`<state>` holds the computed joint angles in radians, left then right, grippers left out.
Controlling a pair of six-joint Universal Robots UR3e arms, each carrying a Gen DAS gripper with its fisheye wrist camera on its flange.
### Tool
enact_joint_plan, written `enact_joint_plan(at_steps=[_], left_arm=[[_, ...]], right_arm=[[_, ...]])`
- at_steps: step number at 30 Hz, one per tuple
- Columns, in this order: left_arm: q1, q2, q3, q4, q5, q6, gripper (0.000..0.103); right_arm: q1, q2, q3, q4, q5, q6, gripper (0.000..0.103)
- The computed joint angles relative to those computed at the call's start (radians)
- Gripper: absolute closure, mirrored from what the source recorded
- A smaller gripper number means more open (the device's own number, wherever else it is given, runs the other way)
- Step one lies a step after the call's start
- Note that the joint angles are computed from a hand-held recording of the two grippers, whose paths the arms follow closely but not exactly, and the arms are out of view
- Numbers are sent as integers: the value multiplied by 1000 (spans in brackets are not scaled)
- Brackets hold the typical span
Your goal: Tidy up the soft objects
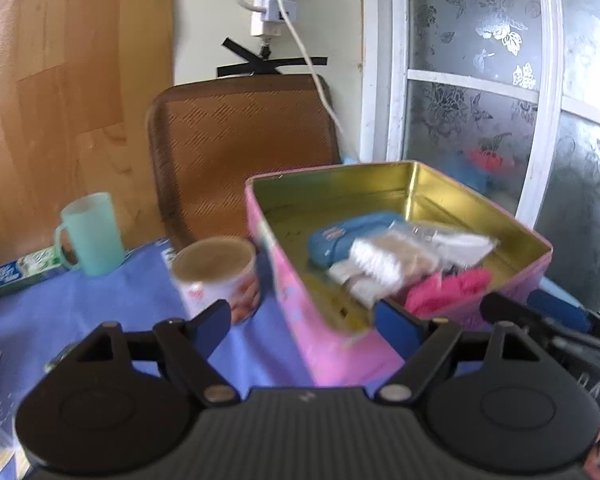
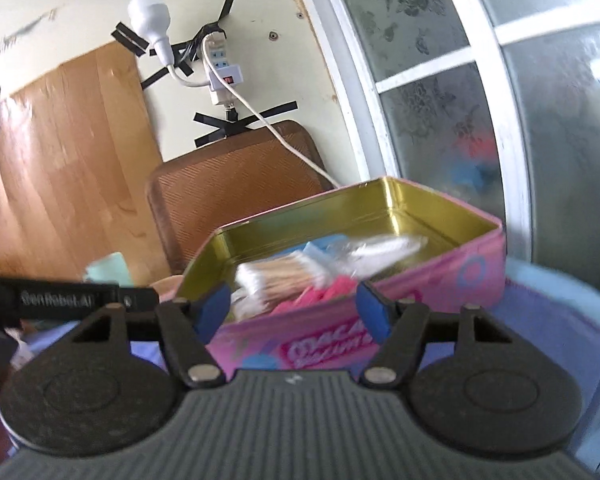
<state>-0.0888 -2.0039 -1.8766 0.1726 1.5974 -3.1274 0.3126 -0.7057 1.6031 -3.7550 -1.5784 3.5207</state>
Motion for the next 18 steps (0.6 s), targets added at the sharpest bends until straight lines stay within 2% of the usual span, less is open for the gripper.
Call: enact_joint_plan(at_steps=[8, 18], left_arm=[[91, 89, -235, 96, -39, 37, 21], [170, 66, -389, 247, -74, 91, 19]], right_arm=[[41, -33, 24, 110, 60, 122, 42], [115, -38, -5, 197, 34, 108, 42]])
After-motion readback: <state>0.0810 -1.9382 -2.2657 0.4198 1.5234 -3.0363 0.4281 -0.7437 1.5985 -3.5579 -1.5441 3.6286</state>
